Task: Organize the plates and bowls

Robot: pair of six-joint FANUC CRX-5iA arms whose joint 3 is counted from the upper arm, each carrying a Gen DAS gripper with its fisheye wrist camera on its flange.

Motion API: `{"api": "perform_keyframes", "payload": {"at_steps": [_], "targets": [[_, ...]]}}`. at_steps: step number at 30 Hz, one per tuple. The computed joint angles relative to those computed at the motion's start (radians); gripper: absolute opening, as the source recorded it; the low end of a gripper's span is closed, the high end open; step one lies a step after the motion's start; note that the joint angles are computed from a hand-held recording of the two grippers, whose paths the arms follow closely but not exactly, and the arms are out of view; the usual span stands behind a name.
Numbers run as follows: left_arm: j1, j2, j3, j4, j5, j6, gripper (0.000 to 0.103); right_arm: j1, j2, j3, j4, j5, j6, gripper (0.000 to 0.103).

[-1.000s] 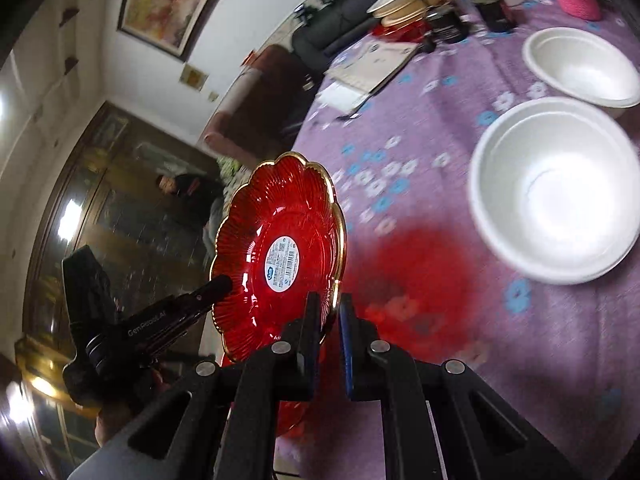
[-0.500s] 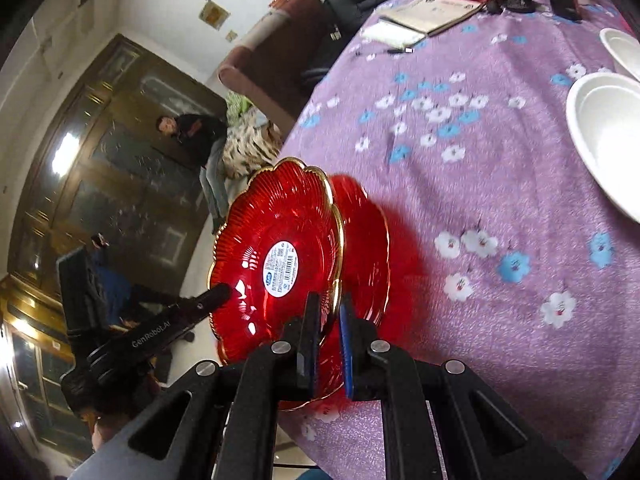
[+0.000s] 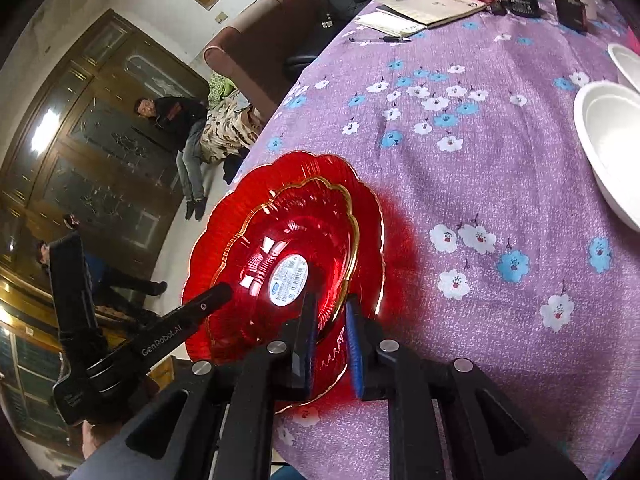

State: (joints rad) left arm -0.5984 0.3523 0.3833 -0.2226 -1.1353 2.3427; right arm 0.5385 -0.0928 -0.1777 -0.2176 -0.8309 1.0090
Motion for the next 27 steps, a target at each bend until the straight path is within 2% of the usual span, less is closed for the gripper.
{"api": "perform_keyframes", "payload": {"at_steps": [2, 5, 7, 9, 12, 16, 20, 24, 27], "targets": [[-0.015, -0.013, 0.005, -0.040, -0.003, 0.037, 0.047, 0.006, -0.008, -0.006, 0.024, 0.003, -0.015, 0.020], [-0.041, -0.034, 0.008, -0.109, 0.017, 0.101, 0.053, 0.003, -0.033, -0.022, 0.035, 0.029, -0.022, 0.030], [-0.046, -0.044, 0.006, -0.111, 0.045, 0.116, 0.062, 0.001, -0.061, -0.045, 0.052, 0.055, -0.041, 0.039], [-0.049, -0.052, -0.001, -0.097, 0.086, 0.119, 0.074, -0.011, -0.093, -0.073, 0.058, 0.085, -0.062, 0.059], [-0.056, -0.044, 0.001, -0.020, 0.177, 0.049, 0.075, -0.031, -0.152, -0.118, 0.072, 0.116, -0.105, 0.075], [-0.071, 0.027, 0.070, 0.121, 0.217, -0.124, 0.075, -0.074, -0.227, -0.182, 0.109, 0.129, -0.190, 0.084], [-0.095, 0.154, 0.202, 0.253, 0.197, -0.260, 0.075, -0.163, -0.303, -0.242, 0.099, 0.110, -0.257, 0.085], [-0.110, 0.318, 0.413, 0.319, 0.088, -0.285, 0.075, -0.272, -0.346, -0.273, 0.073, 0.089, -0.299, 0.086], [-0.113, 0.450, 0.600, 0.364, -0.007, -0.267, 0.075, -0.390, -0.322, -0.242, -0.045, 0.061, -0.221, 0.086]]}}
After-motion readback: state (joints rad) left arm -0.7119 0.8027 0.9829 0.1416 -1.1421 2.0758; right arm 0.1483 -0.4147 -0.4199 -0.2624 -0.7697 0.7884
